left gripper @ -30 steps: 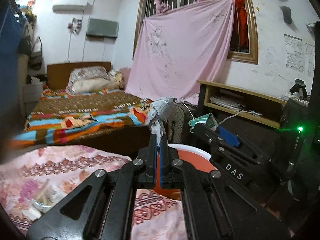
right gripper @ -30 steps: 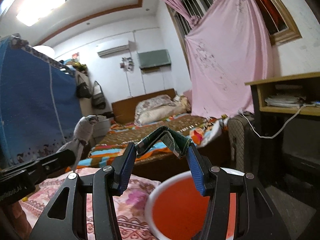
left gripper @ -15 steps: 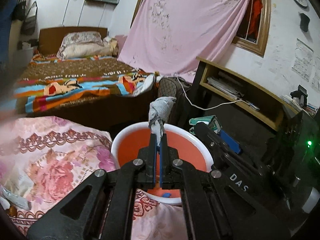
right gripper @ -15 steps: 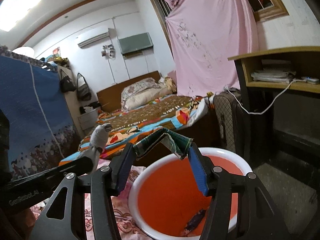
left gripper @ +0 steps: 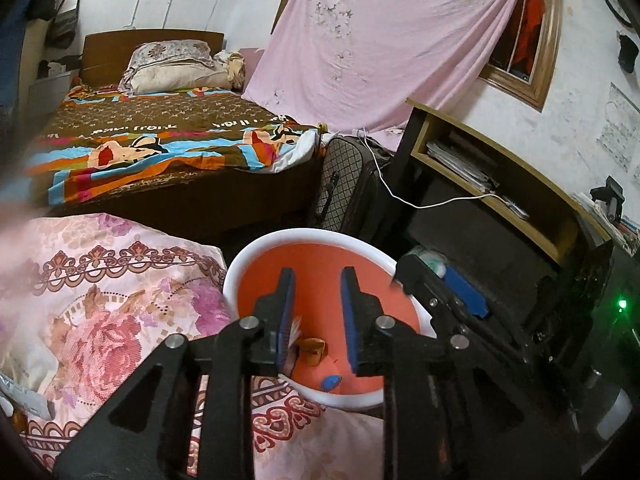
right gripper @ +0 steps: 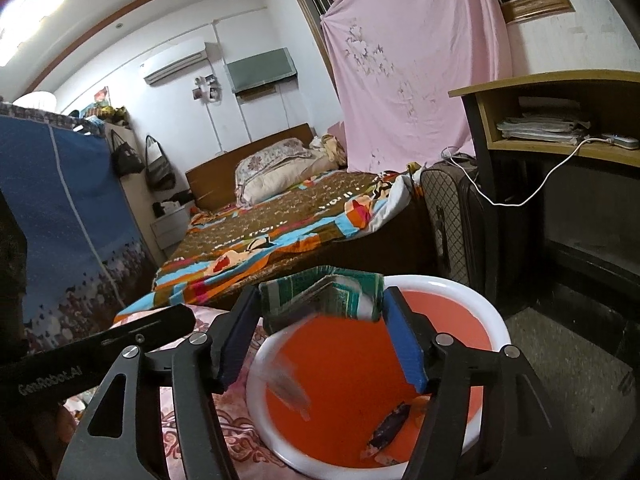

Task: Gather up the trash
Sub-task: 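Open both grippers over the basin to drop the paper and wrapper, then move both tools back over the trash on the bedspread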

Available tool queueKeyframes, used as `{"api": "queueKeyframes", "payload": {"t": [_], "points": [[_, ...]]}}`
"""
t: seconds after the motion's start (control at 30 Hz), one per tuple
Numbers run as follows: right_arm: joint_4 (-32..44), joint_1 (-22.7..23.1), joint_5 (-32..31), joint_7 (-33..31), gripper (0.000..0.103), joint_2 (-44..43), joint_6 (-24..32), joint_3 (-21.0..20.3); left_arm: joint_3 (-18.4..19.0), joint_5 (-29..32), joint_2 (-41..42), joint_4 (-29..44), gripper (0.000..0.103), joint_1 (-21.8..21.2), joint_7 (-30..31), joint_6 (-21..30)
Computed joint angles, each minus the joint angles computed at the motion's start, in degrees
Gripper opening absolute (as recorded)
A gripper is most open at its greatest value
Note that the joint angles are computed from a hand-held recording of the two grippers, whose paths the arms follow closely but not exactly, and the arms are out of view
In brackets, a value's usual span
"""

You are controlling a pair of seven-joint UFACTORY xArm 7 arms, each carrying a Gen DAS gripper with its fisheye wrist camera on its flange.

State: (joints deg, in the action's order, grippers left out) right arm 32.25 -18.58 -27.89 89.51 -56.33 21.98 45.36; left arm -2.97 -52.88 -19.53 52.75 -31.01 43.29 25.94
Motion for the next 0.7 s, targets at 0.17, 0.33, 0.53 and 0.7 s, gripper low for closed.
{"api": "queueKeyframes", "payload": {"t": [0.17, 0.33, 0.53, 0.7], "points": [[0.12, 0.04, -0.05, -0.02, 0.072, 0.5, 0.18, -0.12, 0.19, -0.42, -0.71, -1.05, 0.013, 0.35, -0.16, -1.72], [0.11, -0.59, -0.43, 0.76, 0.077, -0.4, -0.4, 0.18, 0.59, -0.04, -1.72, -2.53, 0.02, 0.15, -1.32, -4.95], [0.22, -2.19, -0.73, 1.32, 0.085, -2.7, -2.24, 1.33, 2.12, 1.1, -4.26, -4.95, 0.033, -0.71, -2.01, -9.09], [0.92, -4.09, -0.18, 0.94, 0.094, -4.64, -3.52, 2.88, 4.49, 2.43, -7.17, -7.84, 0.042, -2.59, -2.75, -13.94]]}}
